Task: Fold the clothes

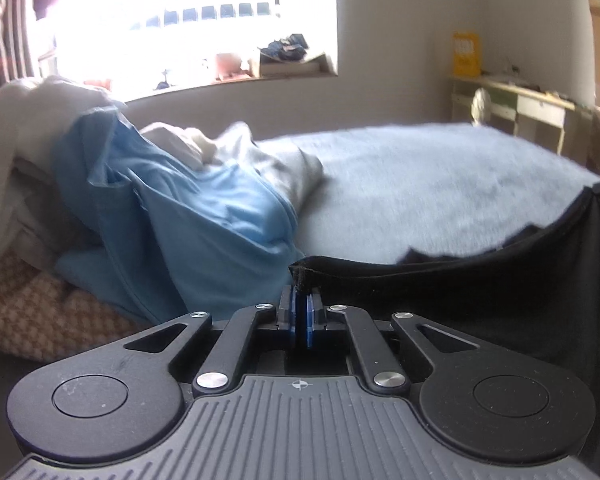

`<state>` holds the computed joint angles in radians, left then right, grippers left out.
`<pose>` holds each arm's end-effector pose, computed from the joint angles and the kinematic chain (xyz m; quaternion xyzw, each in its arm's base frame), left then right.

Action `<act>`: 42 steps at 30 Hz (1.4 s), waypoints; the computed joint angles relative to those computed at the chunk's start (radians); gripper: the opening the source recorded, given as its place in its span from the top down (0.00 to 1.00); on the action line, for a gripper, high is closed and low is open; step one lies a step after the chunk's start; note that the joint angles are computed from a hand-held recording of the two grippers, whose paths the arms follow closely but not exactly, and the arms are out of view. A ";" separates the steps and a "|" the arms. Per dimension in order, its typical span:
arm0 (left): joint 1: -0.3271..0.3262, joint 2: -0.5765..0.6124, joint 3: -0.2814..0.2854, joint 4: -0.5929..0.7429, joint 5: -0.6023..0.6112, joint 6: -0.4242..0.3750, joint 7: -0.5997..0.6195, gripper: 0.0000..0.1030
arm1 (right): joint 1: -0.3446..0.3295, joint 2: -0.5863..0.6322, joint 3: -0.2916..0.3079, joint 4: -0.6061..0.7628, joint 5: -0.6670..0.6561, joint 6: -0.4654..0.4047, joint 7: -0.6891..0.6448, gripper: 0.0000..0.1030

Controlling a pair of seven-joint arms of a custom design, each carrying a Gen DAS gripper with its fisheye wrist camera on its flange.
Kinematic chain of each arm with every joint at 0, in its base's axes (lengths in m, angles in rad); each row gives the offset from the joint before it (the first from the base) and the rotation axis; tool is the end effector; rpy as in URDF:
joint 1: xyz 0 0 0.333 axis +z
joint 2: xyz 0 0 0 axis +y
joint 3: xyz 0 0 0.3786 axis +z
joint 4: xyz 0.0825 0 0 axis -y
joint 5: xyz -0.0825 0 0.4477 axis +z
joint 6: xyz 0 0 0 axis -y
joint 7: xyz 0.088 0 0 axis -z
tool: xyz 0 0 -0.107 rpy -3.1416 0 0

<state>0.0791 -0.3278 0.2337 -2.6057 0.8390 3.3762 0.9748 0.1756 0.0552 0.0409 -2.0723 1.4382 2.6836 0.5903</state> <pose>0.4631 0.0699 0.4935 -0.6186 0.6087 -0.3351 0.3668 0.6355 0.1073 0.4722 -0.6196 0.6143 -0.0155 0.4884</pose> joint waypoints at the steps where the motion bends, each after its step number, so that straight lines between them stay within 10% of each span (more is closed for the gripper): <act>1: 0.000 0.002 0.002 0.005 -0.007 0.000 -0.006 0.97 | 0.000 0.002 0.000 0.006 0.008 0.002 -0.005 0.99; 6: -0.074 0.032 0.075 0.043 -0.016 -0.033 -0.035 0.97 | -0.001 0.020 0.003 0.036 0.046 0.009 -0.029 0.99; 19: -0.012 0.130 -0.025 0.108 -0.093 -0.065 0.037 0.97 | -0.011 0.079 0.018 0.074 0.027 0.048 0.016 0.99; 22: 0.083 0.151 -0.128 0.116 -0.113 -0.078 0.056 0.97 | -0.014 0.100 0.022 0.081 0.013 0.051 0.040 0.99; 27: 0.408 0.159 -0.458 0.117 -0.144 -0.079 0.068 0.91 | -0.011 0.140 0.033 0.090 -0.045 0.078 0.106 0.98; 34: 0.663 0.121 -0.713 0.098 -0.228 -0.076 0.081 0.74 | -0.015 0.157 0.035 0.091 -0.158 0.109 0.300 0.95; 42: 0.324 0.058 -0.386 0.069 -0.266 -0.188 0.040 0.51 | -0.041 0.076 0.025 0.033 -0.166 0.086 0.381 0.69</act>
<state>0.4030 -0.2698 -0.1528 -2.5365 0.5734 3.1882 1.0153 0.1347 0.1316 0.0658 -2.0394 1.2727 2.7698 0.9713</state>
